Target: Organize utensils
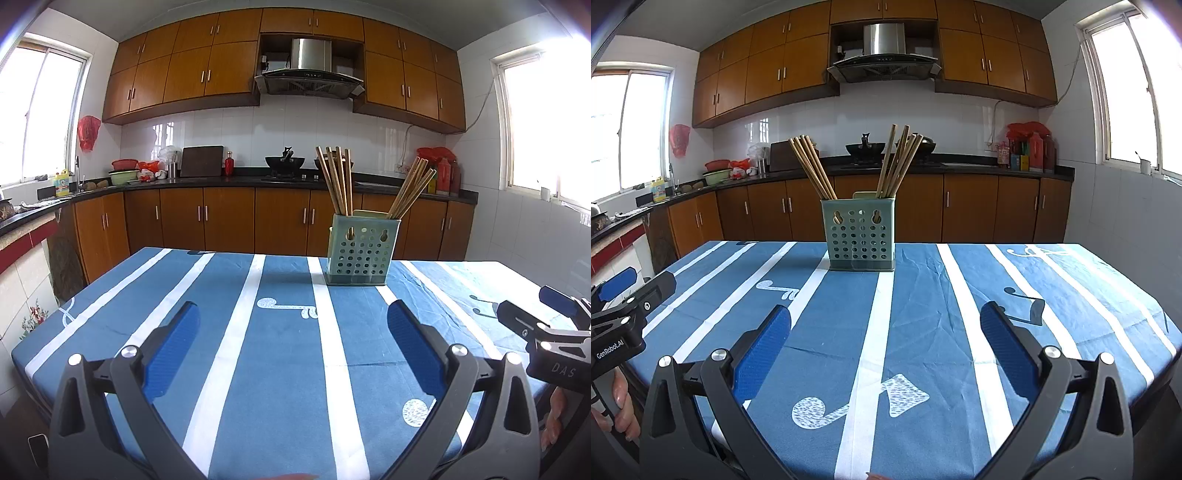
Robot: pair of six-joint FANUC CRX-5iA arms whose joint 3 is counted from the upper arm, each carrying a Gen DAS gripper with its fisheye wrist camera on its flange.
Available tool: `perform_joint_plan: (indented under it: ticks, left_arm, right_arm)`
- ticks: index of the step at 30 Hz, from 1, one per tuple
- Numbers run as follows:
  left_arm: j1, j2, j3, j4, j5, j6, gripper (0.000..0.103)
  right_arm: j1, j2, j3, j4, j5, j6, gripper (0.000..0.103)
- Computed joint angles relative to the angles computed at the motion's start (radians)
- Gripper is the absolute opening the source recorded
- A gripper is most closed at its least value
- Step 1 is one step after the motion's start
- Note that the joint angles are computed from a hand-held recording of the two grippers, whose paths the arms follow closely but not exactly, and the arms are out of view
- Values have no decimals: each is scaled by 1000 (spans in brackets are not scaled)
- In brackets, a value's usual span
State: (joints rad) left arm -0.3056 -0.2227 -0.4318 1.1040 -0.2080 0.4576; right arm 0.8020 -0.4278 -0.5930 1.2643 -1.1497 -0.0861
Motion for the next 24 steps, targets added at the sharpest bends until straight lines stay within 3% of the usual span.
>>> perform_joint_plan:
  ticks: [24]
  left_arm:
    - [-1, 1, 0, -5, -1, 3, 99]
  right_arm:
    - [0, -2, -1, -4, 2, -5, 101]
